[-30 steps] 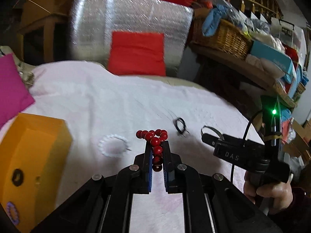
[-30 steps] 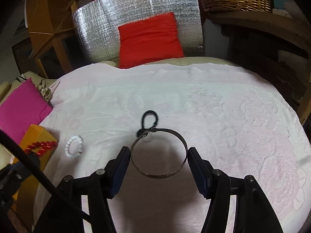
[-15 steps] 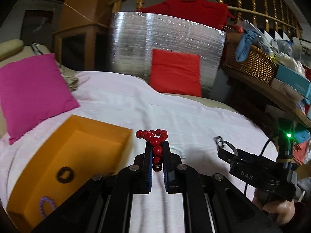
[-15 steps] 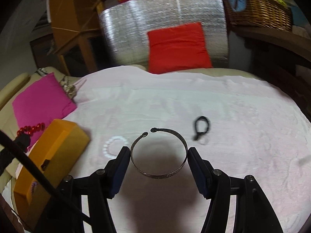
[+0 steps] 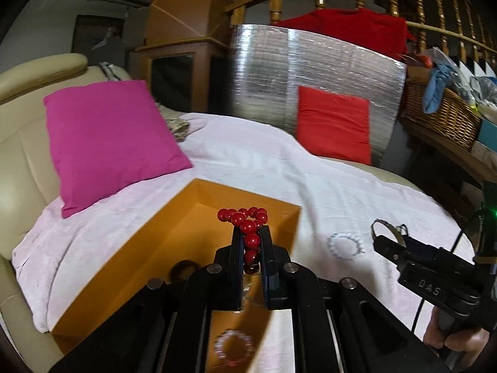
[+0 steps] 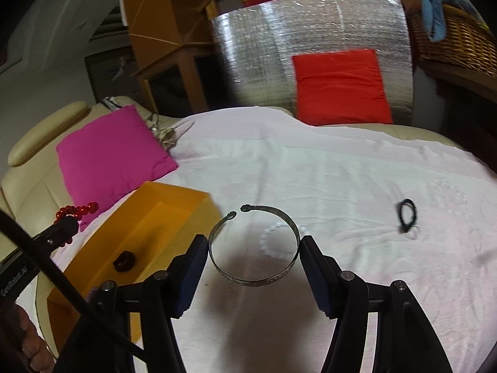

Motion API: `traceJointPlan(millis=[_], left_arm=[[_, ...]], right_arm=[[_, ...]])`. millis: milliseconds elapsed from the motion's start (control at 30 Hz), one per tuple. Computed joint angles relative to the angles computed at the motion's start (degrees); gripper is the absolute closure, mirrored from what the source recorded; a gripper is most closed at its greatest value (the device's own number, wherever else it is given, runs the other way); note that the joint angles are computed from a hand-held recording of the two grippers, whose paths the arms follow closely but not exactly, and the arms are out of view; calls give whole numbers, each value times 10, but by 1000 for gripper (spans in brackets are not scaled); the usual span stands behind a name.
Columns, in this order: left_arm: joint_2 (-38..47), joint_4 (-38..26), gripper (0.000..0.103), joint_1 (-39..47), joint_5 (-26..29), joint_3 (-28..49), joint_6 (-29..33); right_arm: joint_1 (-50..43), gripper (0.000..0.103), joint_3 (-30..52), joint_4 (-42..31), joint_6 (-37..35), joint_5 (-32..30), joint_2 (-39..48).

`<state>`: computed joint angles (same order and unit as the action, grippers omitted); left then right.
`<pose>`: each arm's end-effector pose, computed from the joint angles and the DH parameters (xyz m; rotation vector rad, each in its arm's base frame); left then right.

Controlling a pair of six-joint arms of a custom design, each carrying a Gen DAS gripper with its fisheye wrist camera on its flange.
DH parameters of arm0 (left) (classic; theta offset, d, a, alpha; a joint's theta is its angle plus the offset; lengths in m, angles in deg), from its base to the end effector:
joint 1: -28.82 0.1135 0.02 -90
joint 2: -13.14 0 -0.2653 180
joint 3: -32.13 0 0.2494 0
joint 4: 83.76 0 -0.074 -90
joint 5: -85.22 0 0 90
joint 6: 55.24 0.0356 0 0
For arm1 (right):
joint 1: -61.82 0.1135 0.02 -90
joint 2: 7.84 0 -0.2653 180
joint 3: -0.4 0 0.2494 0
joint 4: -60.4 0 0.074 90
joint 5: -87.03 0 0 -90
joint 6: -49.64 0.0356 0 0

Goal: Organize jewelry
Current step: 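Carry the red bracelet with the left gripper while the right carries the bangle over the box, then open the left gripper to drop the red bracelet while the right releases the bangle into the box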

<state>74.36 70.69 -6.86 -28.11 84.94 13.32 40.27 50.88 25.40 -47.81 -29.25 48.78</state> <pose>0.1930 -0.1212 0.2500 0.0314 2.1129 -0.1535 0.1935 -0.0595 0.2387 0.0385 2.2124 0.2470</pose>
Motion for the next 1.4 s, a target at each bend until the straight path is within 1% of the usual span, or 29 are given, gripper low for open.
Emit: traceJointPlan(millis=[133,300,400,600,700,867,1000,1233,1400], left_arm=[[-15,-8,93,31,8,-9,4],[-28,-15,93,59,12,-17,7],[-24,-12,93,85,23,-20,13],[6,-14,93,118,20,-12,10],[12,-18,93,134,18,-12,8],[20,-25,93,158,19,-14,11],[34,-32,93,183,30,-13,11],[66,-52,93,206,38,-3,4],[88,-62,93,216,51,5,4]], right_arm=[[46,39,-8,10,25,23,-16],[90,39,-13,25,37,54,-18],[114,39,-9,33,45,72,-6],[170,39,21,46,75,109,32],[205,39,41,50,74,133,54],[262,39,86,46,81,162,110],[301,39,123,35,96,180,160],[371,39,216,-24,118,223,274],[395,39,276,-66,137,241,344]])
